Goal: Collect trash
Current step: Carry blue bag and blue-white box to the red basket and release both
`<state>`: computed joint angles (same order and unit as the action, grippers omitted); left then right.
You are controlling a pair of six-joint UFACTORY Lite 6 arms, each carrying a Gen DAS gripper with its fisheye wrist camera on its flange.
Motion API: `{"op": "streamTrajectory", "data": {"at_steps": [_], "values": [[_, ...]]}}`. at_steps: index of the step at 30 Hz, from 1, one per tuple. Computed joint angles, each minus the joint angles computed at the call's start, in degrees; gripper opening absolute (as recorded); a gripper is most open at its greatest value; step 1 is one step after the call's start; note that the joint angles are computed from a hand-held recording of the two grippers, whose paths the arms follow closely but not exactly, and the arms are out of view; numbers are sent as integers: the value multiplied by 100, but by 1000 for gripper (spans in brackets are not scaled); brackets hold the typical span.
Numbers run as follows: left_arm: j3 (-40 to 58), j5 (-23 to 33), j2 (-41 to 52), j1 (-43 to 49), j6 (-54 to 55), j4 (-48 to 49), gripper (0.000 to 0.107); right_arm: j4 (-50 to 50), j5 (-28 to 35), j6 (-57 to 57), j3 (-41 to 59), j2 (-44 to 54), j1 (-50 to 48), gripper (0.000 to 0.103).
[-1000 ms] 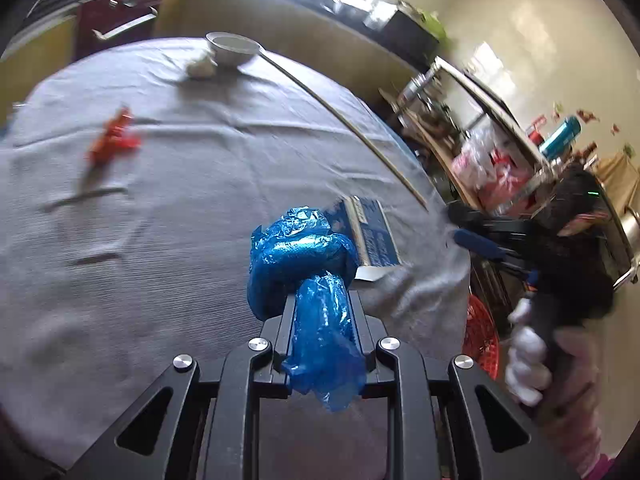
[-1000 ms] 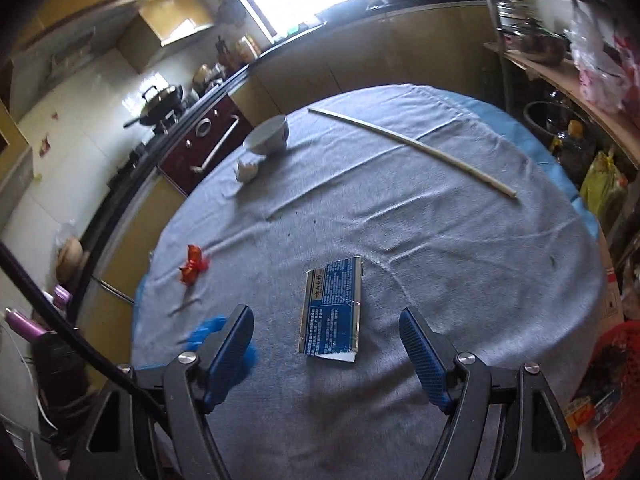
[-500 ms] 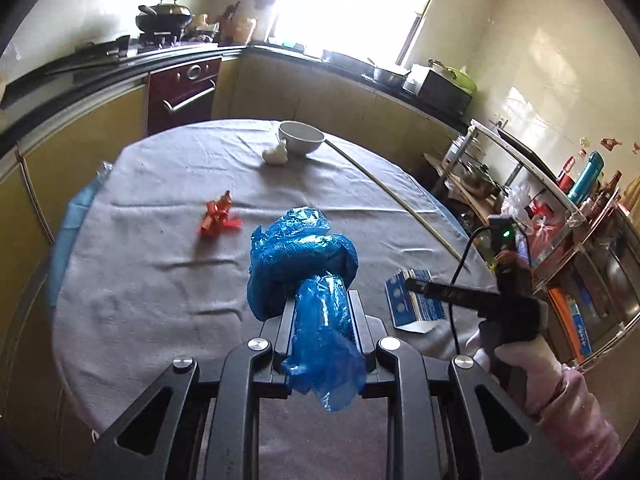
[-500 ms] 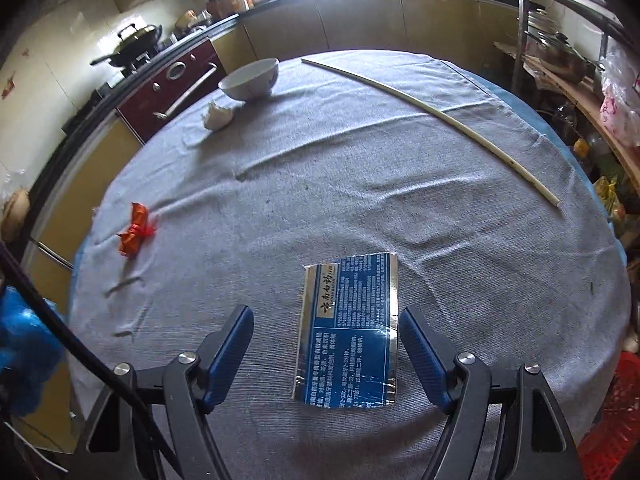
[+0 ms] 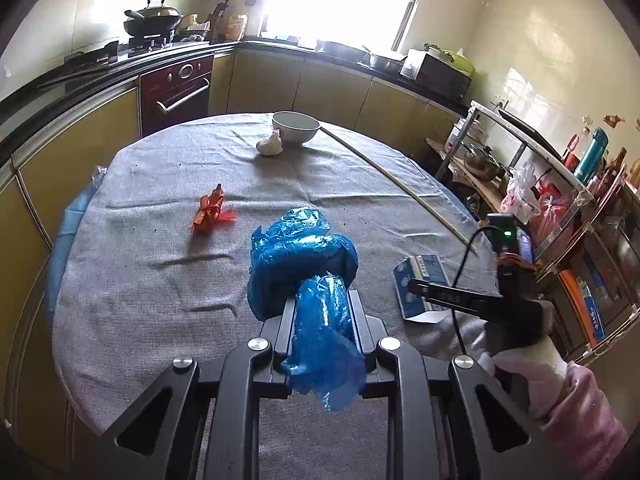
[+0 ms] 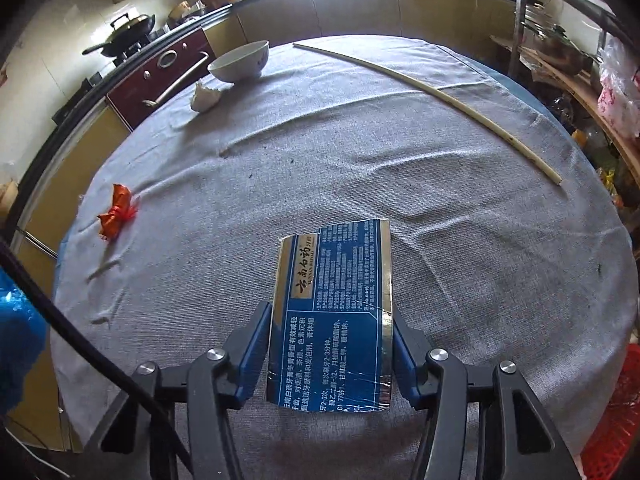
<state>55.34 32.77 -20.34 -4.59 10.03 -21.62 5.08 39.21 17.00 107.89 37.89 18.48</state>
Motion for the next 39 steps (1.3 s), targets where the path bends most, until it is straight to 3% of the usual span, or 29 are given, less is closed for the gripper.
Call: {"op": "streamTrajectory", "data": {"at_steps": [10,16,20,25,32,39], "values": [[52,-94,17,-533,-619,696,23,1198,-933,-1195,-2358,-2065,-567,58],[71,-179,12,-1256,-1351,1499,23,2773,-1323,-2906,-3754,-3618,-1285,58],[212,-148,90,-1687,-1752,1908,23,3248,-1377,-3603,-4405,-4582,-1741,58],[618,-56,307,-2336,-2281,2500,23,3888,-1156,-4393,-4905,-5527,-2585,58],[1649,104,931,-3091,-2761,3092,23,4904,-329,-5618,-5196,-6363,-4202,58],[3079,386,1928,-4006,-3043,3593,23,5853,1116,-6813,-5169,-6674,-6538,58]]}}
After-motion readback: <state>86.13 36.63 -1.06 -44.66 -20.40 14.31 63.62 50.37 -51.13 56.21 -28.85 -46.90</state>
